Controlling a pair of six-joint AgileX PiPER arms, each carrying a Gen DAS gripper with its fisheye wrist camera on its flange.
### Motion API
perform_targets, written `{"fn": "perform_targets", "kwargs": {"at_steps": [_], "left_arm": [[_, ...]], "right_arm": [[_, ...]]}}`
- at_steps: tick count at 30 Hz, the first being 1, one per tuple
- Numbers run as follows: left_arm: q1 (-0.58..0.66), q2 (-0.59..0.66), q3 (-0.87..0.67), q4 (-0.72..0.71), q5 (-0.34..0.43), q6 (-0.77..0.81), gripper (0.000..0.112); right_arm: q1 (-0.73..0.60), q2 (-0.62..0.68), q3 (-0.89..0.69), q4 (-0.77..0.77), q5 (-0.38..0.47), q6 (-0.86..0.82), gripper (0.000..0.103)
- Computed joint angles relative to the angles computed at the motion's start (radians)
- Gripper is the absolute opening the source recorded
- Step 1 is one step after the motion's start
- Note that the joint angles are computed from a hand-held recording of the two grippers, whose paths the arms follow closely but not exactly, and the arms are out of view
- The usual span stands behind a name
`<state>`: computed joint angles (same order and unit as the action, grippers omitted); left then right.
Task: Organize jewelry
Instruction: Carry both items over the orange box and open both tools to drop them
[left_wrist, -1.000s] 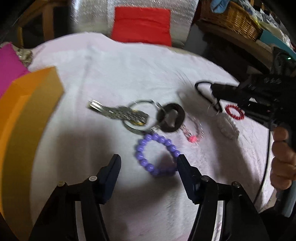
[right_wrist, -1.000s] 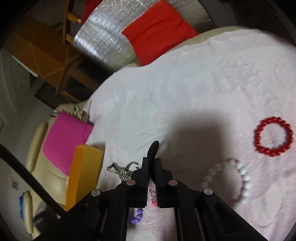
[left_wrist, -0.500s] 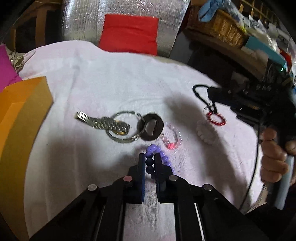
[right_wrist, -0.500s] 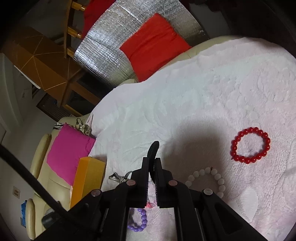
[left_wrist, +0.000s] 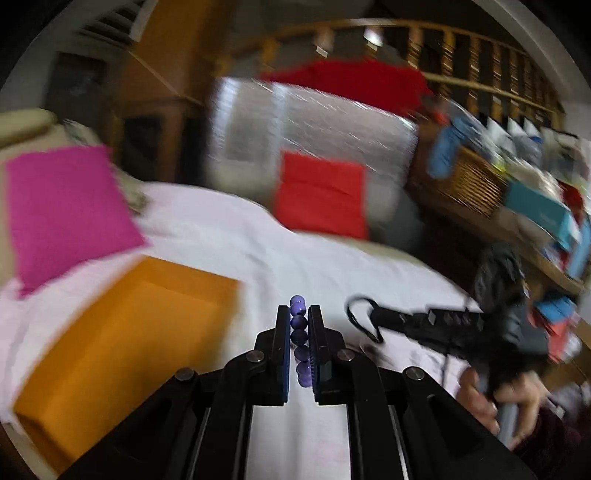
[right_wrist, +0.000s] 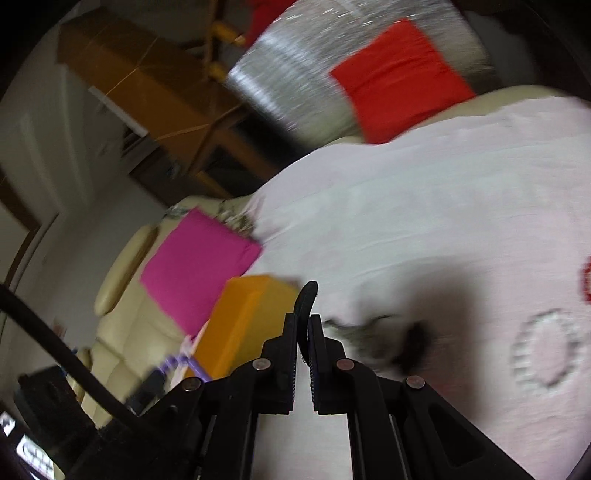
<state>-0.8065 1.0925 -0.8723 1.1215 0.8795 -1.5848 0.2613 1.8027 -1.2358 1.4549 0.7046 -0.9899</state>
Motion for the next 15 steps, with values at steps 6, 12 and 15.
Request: {"fn": "perform_targets", "kwargs": {"at_steps": [6, 12, 15], "left_arm": [[0.144, -0.097, 0.095, -0.039, 0.127, -0.018, 0.009], [0.356, -0.075, 0.123, -0.187, 0.05, 0.08, 0.013], [0.371, -0.066, 0.133, -0.181, 0.038, 0.07, 0.049]], "right_arm": [[0.22, 0.123, -0.233, -0.143, -0.071, 0.191, 0.007], [0.373, 0.312, -0.553, -0.431, -0.119, 0.532, 0.008], [0.368, 0.377, -0.655, -0.5, -0.087, 0.669, 0.035]]}}
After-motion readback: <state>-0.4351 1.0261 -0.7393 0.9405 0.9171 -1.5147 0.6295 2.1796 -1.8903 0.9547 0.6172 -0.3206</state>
